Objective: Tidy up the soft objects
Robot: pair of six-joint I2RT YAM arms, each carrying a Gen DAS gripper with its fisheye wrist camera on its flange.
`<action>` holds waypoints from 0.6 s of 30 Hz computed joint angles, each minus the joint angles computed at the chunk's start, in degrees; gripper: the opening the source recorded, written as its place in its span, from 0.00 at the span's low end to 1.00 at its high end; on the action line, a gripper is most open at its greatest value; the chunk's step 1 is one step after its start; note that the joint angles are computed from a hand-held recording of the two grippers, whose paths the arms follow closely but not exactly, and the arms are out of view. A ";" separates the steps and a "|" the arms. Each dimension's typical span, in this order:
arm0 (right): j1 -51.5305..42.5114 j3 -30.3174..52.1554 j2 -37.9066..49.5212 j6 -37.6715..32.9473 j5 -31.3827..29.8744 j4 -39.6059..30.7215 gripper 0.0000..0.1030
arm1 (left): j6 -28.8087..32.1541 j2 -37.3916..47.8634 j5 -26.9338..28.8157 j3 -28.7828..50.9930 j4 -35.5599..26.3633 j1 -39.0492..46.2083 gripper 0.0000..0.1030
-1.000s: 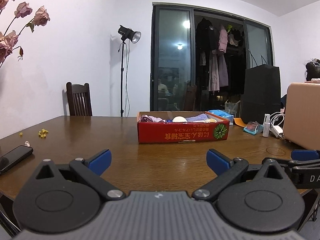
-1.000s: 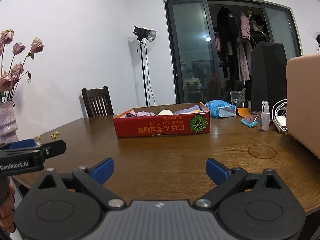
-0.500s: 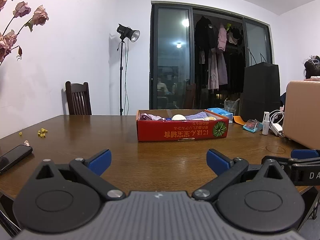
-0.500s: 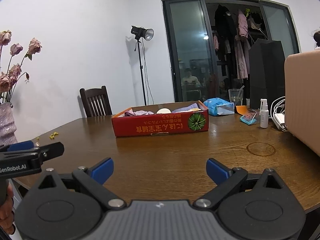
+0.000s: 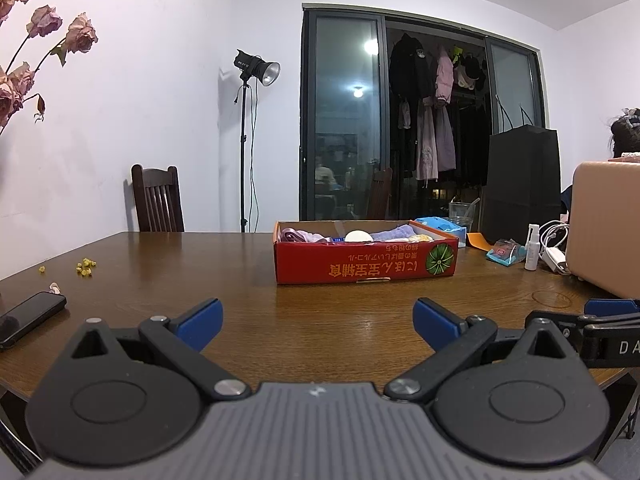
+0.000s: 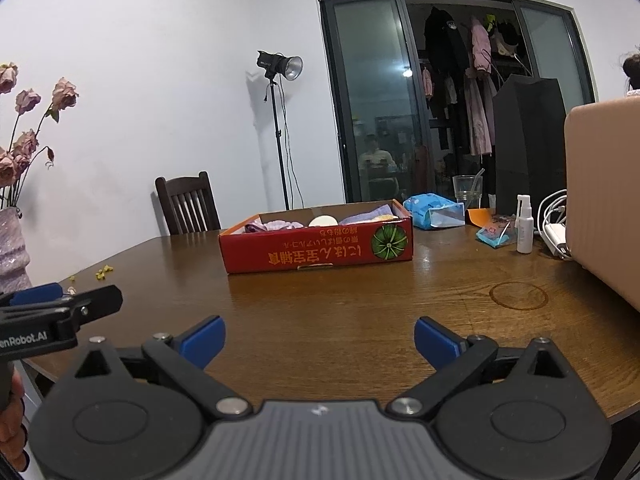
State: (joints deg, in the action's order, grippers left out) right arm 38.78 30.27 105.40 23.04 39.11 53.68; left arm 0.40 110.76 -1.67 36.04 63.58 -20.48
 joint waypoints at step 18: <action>-0.21 -0.26 0.29 0.01 0.08 0.75 0.99 | 0.10 0.08 -0.07 0.03 0.11 -0.05 1.00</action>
State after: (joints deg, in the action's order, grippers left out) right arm 38.57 30.01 105.69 23.04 39.19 54.43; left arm 0.50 110.85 -1.74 36.08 63.69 -20.53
